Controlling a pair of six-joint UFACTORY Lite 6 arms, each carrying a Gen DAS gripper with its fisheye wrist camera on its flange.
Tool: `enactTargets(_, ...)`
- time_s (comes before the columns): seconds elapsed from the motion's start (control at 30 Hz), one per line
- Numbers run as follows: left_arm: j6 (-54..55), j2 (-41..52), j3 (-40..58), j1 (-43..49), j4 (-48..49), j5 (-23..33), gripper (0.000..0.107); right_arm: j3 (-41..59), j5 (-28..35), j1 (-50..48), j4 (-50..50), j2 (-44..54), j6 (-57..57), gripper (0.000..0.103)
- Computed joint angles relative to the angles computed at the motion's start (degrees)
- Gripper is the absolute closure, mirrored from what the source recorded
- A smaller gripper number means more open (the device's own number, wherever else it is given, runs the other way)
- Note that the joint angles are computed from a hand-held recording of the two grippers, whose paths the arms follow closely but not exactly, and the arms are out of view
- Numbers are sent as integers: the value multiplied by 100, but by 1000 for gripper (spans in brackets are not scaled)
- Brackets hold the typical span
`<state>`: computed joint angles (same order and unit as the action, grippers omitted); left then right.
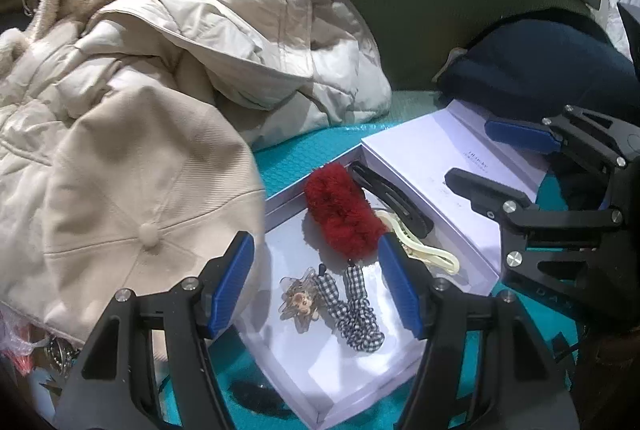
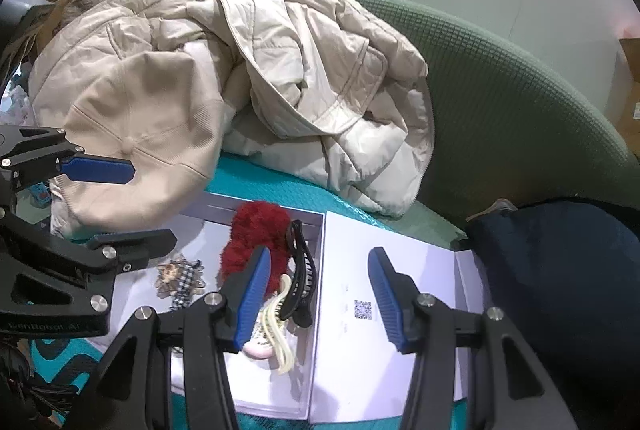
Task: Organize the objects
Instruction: 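Withdraw both grippers from the box toward the bow clip and hair donut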
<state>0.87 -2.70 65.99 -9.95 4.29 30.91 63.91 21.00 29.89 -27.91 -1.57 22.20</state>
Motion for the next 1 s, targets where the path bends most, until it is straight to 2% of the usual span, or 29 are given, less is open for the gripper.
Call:
enactTargets(0.13,173,-523,-173,87,-87,191,43,-93,238,291,-28,-363,157,52)
enactTargets(0.6,942,-2175,-792,831,-684,1007,39,-257,1340,1826,-1186,-1038,1950,52)
enactTargets(0.87,2170,-3354,-1520,1852,-1603,1517,39,-358,1973,2901,-1820,-1146,3130,52)
enactTargets(1.0,3189,-3854,-1783,2821,-2313,1976,39,-412,2241,3342,-2109,-1191,3813,52)
